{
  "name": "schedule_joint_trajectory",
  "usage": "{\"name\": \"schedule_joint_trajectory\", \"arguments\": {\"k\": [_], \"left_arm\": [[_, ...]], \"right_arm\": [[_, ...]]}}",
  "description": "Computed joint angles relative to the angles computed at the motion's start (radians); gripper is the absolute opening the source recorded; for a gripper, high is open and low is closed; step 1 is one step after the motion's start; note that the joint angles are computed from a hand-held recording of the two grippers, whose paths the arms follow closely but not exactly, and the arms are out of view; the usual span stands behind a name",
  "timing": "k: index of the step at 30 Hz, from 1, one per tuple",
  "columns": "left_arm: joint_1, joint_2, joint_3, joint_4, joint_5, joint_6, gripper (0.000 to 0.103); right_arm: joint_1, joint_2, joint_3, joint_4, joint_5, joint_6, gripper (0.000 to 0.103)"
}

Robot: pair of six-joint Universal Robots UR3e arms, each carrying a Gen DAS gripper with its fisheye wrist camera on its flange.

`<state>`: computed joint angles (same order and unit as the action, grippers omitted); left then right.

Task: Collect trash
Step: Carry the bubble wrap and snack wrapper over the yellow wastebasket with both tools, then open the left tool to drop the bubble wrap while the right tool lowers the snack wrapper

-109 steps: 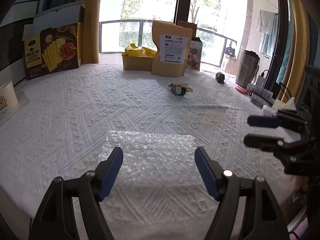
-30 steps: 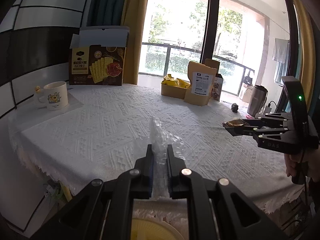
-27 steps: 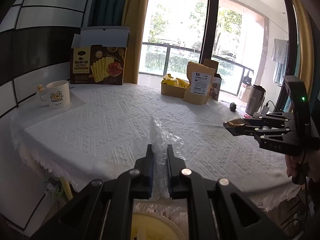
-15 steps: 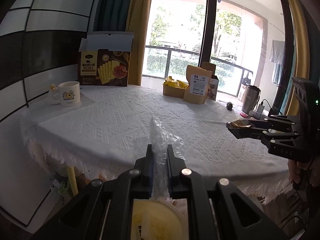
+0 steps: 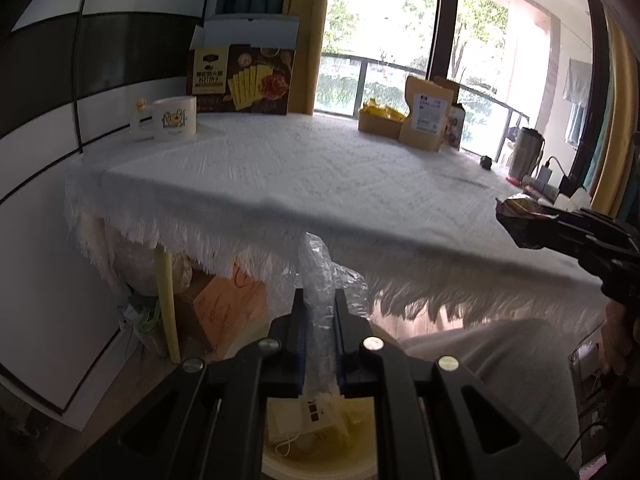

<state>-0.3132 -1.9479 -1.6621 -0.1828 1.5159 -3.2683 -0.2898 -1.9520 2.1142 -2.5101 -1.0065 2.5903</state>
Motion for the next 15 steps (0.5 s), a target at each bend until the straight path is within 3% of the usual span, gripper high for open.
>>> {"name": "schedule_joint_trajectory", "arguments": {"k": [15], "left_arm": [[0.033,-0.153,0.004,-0.080,-0.070,-0.051,0.010]], "right_arm": [[0.062,0.178,0.084,-0.114,0.012,0.026,0.024]]}}
